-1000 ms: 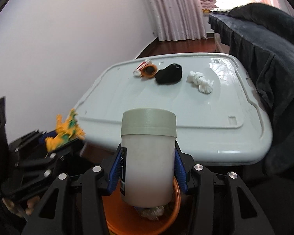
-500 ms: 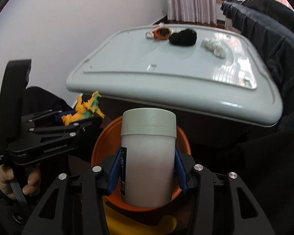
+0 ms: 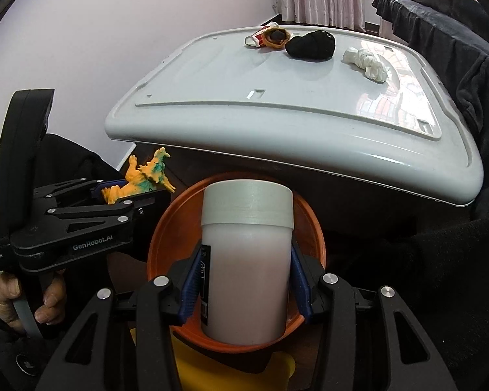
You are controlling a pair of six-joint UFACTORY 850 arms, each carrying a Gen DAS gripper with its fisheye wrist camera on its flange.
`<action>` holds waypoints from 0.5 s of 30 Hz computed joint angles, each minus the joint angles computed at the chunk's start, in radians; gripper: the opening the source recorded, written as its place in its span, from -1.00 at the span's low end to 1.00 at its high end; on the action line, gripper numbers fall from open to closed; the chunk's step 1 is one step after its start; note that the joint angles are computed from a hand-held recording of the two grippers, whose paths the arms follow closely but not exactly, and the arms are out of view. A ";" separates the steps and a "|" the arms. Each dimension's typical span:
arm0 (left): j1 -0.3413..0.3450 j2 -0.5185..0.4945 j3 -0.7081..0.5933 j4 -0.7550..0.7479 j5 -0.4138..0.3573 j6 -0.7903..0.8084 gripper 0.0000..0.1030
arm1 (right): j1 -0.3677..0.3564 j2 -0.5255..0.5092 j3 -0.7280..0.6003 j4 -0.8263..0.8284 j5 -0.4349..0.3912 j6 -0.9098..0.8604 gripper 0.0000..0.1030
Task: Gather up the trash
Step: 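Carry the dinosaur and cup over the orange bucket with both tools, then open both tools to drop the dinosaur and cup into the bucket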
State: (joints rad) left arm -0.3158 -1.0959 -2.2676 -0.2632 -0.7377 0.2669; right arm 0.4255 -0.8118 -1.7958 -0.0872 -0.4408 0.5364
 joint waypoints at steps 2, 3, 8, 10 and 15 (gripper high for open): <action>-0.001 -0.002 -0.007 0.006 -0.001 -0.005 -0.03 | -0.001 -0.001 -0.002 0.001 0.002 0.000 -0.08; -0.002 -0.003 -0.009 0.008 -0.002 -0.006 -0.03 | -0.002 0.001 0.001 0.002 0.005 0.000 -0.08; -0.005 -0.001 -0.009 0.020 0.001 -0.013 -0.03 | -0.003 0.009 0.013 0.005 0.017 -0.003 -0.08; -0.006 0.002 -0.006 0.023 0.004 -0.016 -0.03 | -0.004 0.011 0.014 0.008 0.020 -0.007 -0.08; -0.012 -0.008 -0.026 0.102 -0.016 -0.092 0.47 | -0.003 0.006 0.005 -0.019 0.004 0.016 0.35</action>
State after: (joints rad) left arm -0.3276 -1.1037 -2.2940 -0.1611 -0.7538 0.1751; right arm 0.4221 -0.8060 -1.7908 -0.1062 -0.4366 0.5522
